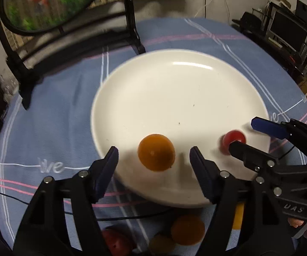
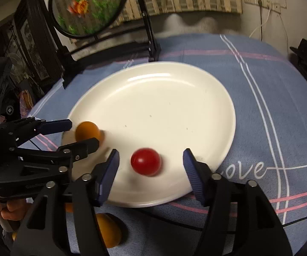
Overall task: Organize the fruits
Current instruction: 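Carry both fruits to the white plate and open both tools to release, then grasp the red apple with the right tool while the left tool grasps a pale potato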
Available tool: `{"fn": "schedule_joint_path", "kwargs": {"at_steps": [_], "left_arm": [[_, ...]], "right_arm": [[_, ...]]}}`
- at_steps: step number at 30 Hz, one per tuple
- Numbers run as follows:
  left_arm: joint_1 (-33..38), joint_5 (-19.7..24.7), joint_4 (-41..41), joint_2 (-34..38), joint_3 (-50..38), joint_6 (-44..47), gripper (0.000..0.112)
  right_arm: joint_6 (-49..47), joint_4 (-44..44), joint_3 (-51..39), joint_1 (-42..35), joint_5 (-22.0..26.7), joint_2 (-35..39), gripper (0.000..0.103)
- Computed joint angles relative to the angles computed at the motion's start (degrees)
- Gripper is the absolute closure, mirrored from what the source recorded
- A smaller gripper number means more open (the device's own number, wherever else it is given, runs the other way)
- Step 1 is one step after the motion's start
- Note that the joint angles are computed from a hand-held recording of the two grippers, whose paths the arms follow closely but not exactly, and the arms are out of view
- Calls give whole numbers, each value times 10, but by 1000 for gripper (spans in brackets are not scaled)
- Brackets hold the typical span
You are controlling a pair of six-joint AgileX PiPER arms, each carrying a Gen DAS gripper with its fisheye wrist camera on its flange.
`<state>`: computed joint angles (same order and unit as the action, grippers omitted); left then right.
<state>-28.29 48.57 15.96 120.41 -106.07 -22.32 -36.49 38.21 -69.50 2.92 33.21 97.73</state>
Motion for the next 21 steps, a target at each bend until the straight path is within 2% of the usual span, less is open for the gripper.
{"fn": "schedule_joint_path", "kwargs": {"at_steps": [3, 4, 8, 13, 16, 21], "left_arm": [[-5, -35, 22, -74, 80, -34, 34], [-8, -50, 36, -103, 114, -52, 28], [-34, -83, 139, -219, 258, -176, 18], [-71, -112, 219, -381, 450, -309, 17], [-122, -97, 294, -472, 556, -423, 17], [-256, -16, 374, -562, 682, -580, 17]], "right_arm": [[-37, 30, 25, -6, -5, -34, 40], [-59, 50, 38, -13, -2, -49, 40], [-122, 103, 82, -34, 18, -99, 40], [-209, 150, 157, -69, 68, -171, 40], [-277, 159, 208, -97, 124, -230, 40], [-419, 178, 281, -168, 229, -309, 40]]}}
